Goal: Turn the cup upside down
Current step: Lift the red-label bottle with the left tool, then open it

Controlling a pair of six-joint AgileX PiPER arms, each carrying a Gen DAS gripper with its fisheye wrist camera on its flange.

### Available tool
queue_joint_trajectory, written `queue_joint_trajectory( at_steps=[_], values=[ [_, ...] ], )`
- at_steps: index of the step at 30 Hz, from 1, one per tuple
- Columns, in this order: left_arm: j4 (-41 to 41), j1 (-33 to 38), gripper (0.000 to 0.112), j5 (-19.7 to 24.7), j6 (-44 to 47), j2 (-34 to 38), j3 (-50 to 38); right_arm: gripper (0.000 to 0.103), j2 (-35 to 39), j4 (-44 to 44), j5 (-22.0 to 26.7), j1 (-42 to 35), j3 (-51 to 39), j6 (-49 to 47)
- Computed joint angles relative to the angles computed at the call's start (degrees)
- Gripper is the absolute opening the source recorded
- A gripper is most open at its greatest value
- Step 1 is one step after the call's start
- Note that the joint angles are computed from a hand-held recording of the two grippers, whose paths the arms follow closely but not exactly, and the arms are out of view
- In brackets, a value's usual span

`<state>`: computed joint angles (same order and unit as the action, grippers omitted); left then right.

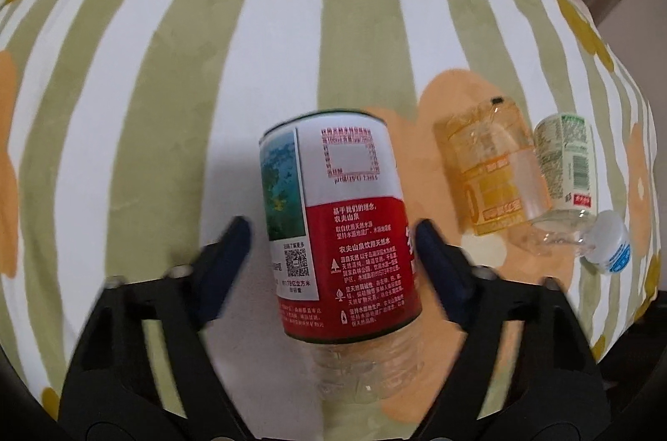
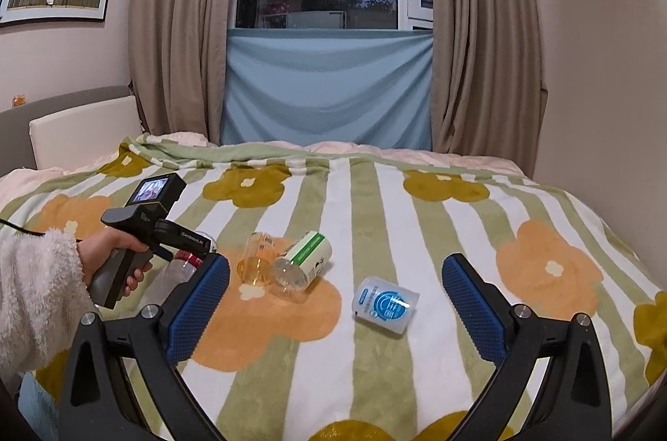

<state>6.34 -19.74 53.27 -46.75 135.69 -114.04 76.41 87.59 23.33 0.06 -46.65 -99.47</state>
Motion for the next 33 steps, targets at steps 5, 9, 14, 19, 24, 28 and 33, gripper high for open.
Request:
queue_joint_trajectory(
  at_steps=[5, 9, 14, 19, 24, 28, 33],
  values=[
    [-3.6, 0.8, 0.061, -1.6, 2.7, 0.4, 0.4, 0.102, 0.6, -0.5, -0.6, 1.2, 0.2, 0.9],
    [-6.3, 1.0, 0.06, -2.3, 5.1, -1.1, 1.5, 0.102, 0.1, -1.0, -0.8, 1.8, 0.4, 1.7],
    [-8.9, -0.3, 0.06, -4.5, 6.9, -5.4, 5.5, 0.102, -1.0, 0.9, -0.1, 2.0, 1.0, 0.6],
    [-8.6, -5.3, 0.06, -3.7, 8.7, -9.2, 7.8, 0.102, -3.4, 2.0, 1.1, 1.4, 2.7, -0.2],
    [-8.0, -12.1, 0.06, -1.1, 10.6, -10.2, 7.7, 0.102, -6.2, 0.7, 2.9, -0.4, 4.6, 1.1],
    [-8.5, -16.5, 0.06, -1.7, 10.9, -10.4, 9.7, 0.102, -7.8, -2.1, 3.4, -1.5, 6.0, 3.9],
    [-7.0, -19.6, 0.06, -0.9, 10.2, -7.5, 8.3, 0.102, -9.2, -5.7, 4.3, -3.1, 7.8, 6.9]
  ],
)
